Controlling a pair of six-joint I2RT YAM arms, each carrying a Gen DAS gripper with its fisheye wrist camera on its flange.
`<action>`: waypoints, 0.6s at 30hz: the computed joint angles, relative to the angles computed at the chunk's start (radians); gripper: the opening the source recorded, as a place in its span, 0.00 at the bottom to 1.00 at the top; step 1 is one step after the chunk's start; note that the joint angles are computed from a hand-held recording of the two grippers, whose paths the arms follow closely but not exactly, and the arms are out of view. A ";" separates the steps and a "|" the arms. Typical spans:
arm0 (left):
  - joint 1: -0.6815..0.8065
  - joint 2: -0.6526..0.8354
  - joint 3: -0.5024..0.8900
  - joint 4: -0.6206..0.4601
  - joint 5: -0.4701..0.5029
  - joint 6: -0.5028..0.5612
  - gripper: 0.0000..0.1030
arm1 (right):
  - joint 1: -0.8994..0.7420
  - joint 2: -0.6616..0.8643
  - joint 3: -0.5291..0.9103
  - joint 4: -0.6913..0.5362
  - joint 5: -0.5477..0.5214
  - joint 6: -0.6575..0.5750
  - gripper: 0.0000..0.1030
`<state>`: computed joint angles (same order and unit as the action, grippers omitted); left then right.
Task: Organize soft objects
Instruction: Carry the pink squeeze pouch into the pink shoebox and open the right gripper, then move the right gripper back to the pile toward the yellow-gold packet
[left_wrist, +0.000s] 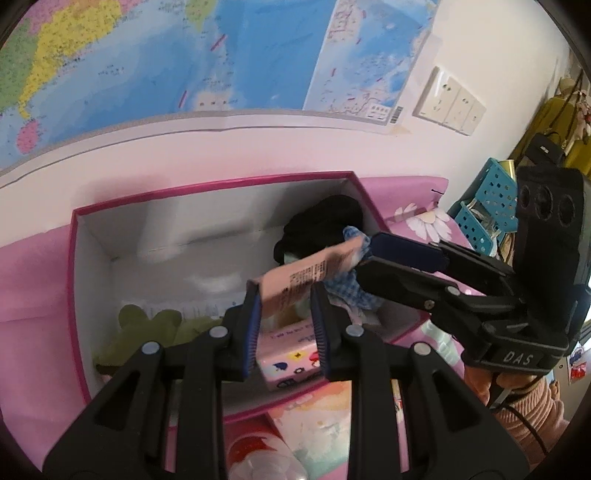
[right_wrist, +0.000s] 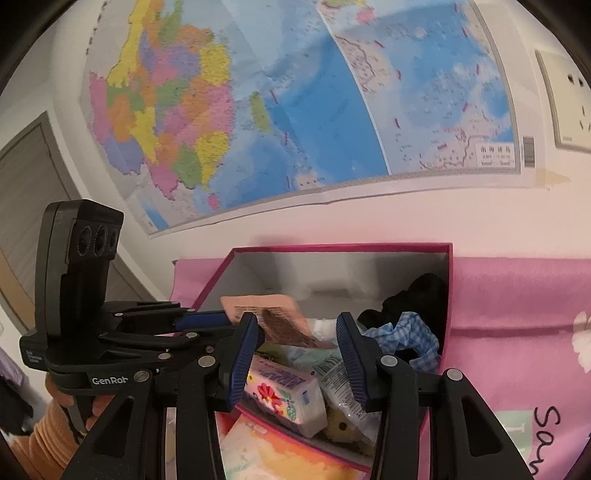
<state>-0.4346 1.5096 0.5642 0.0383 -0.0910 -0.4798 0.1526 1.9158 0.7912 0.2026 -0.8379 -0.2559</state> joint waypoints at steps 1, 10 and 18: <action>0.010 0.007 0.007 -0.004 0.003 -0.002 0.27 | 0.004 0.005 0.004 0.009 0.006 0.014 0.45; -0.035 -0.131 -0.081 -0.012 -0.096 -0.022 0.27 | -0.048 0.024 -0.017 -0.006 -0.001 -0.033 0.45; -0.257 -0.528 -0.239 -0.131 -0.274 -0.087 0.34 | -0.125 -0.067 -0.114 -0.066 -0.078 -0.152 0.45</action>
<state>-0.6917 0.9820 0.3255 -0.0927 -0.3650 -0.5669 0.0273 1.8491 0.6767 0.1364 -0.9159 -0.4077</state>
